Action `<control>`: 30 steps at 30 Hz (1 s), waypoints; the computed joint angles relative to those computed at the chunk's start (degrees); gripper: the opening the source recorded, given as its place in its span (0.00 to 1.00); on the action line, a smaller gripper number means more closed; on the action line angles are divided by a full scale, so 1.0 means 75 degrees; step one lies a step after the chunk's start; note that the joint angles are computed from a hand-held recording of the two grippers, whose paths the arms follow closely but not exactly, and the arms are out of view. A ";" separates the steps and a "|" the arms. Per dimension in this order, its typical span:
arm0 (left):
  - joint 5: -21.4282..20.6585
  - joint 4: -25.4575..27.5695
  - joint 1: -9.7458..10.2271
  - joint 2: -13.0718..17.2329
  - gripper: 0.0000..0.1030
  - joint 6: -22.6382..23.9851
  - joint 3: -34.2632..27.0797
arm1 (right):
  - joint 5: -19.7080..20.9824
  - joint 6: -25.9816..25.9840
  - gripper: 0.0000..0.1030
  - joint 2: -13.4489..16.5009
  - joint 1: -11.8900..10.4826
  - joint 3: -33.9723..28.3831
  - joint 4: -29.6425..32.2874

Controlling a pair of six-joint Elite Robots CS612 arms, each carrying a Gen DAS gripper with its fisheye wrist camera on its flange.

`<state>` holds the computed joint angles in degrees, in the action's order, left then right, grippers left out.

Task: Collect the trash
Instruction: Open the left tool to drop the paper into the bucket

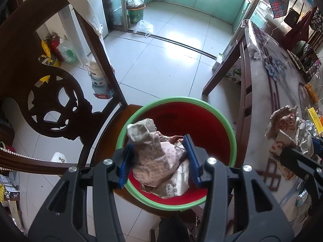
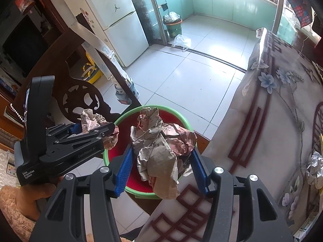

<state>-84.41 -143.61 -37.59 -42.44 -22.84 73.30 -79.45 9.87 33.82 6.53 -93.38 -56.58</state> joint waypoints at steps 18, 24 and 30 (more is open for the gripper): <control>0.0139 -0.0277 -0.0040 -0.0093 0.75 -0.0072 0.0175 | -0.0104 0.0305 0.73 0.0088 -0.0102 -0.0329 0.0015; 0.0036 -0.0424 -0.0162 -0.0116 0.75 0.0183 0.0163 | -0.0446 0.0536 0.73 0.0171 -0.0242 -0.0798 0.0229; -0.0200 -0.0577 -0.0370 -0.0096 0.75 0.0534 0.0046 | -0.0932 0.1048 0.73 0.0332 -0.0537 -0.1568 0.0682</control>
